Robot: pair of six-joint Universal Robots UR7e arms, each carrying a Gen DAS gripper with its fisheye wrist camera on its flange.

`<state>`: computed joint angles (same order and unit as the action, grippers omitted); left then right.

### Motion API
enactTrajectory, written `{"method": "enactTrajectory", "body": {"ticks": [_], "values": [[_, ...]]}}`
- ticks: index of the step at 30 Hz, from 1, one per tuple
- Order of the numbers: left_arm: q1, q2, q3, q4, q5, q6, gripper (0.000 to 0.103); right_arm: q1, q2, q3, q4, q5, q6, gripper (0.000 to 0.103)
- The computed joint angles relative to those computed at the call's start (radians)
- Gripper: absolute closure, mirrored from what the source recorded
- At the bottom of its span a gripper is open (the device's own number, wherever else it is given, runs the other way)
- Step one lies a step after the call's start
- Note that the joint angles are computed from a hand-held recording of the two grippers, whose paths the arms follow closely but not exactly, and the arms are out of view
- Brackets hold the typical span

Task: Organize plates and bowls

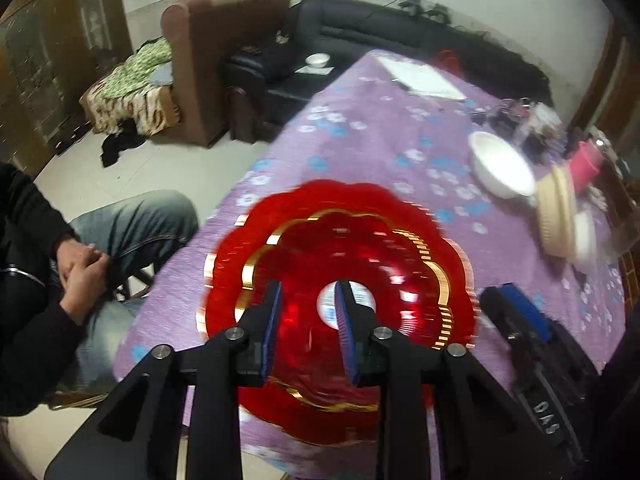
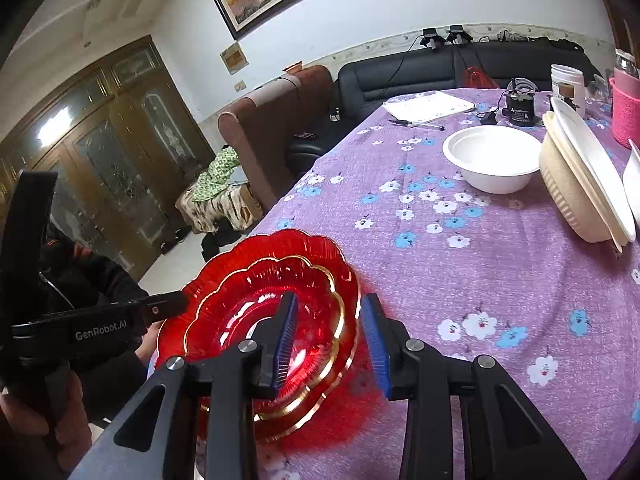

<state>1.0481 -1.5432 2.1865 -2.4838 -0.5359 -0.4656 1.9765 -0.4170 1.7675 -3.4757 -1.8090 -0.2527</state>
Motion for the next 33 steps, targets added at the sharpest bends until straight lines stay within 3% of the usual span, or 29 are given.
{"method": "enactTrajectory", "body": {"ticks": [2,8,13,16,20,24,28,33], "values": [[-0.021,0.015,0.014,-0.036,0.001,0.003,0.066,-0.013,-0.018,0.026,-0.009,0.021,-0.006,0.067],[-0.058,0.102,-0.022,-0.064,-0.068,0.031,0.066,-0.05,-0.069,0.093,-0.05,0.047,-0.037,0.065],[-0.103,0.196,-0.06,-0.096,-0.127,0.078,0.066,-0.129,-0.165,0.186,-0.087,0.107,-0.02,0.065],[-0.109,0.254,-0.105,-0.097,-0.164,0.078,0.066,-0.179,-0.225,0.236,-0.137,0.095,-0.011,0.063],[-0.113,0.346,-0.172,-0.112,-0.153,0.09,0.066,-0.237,-0.289,0.27,-0.149,0.122,-0.003,0.063],[-0.102,0.407,-0.226,-0.1,-0.15,0.086,0.066,-0.303,-0.342,0.272,-0.085,0.228,0.045,0.059],[-0.102,0.438,-0.247,-0.086,-0.165,0.082,0.067,-0.338,-0.363,0.241,0.015,0.256,0.014,0.059],[-0.121,0.485,-0.282,-0.104,-0.19,0.124,0.067,-0.451,-0.409,0.222,0.108,0.388,0.202,0.059]]}}
